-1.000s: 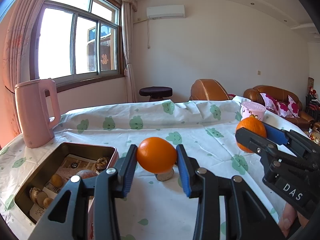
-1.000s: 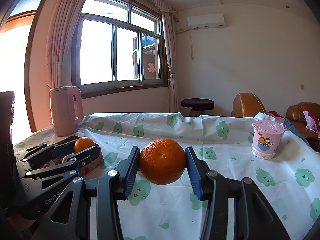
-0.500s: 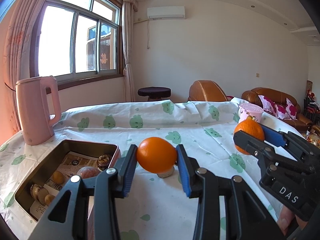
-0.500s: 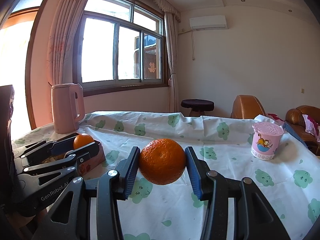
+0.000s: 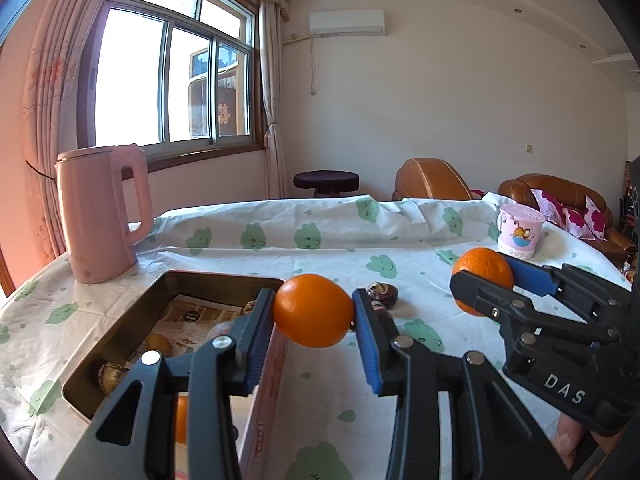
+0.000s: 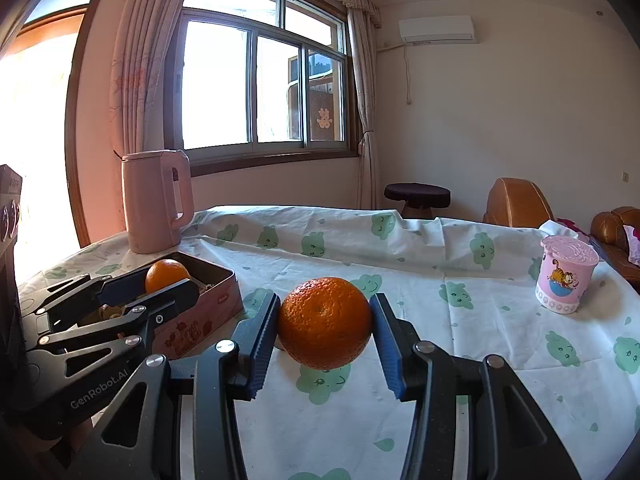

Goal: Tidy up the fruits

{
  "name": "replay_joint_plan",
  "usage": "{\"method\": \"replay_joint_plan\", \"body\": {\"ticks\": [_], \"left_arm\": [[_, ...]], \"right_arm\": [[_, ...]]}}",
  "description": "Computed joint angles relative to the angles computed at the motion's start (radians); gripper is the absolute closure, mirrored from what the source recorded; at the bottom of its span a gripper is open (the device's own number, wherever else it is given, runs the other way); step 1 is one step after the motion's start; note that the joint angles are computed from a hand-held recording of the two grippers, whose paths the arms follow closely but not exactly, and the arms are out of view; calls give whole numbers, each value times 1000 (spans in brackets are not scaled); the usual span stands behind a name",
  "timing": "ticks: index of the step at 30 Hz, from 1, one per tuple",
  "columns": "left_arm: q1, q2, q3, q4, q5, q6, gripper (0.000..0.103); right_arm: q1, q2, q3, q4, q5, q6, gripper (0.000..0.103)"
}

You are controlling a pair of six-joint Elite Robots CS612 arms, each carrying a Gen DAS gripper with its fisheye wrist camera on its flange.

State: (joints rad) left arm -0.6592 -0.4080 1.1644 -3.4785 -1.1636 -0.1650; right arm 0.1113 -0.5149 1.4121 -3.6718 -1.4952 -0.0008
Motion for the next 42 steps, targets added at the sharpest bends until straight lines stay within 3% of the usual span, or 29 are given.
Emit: {"method": "replay_joint_plan", "body": {"ticks": [22,42], "left_arm": [[82,-43,57,94,57,-150,62],[114,-38,35,203,2,-173,62]], "right_arm": [[71,50,-154,133,126,-92,55],[97,93,-254,260,155,-108,54]]}}
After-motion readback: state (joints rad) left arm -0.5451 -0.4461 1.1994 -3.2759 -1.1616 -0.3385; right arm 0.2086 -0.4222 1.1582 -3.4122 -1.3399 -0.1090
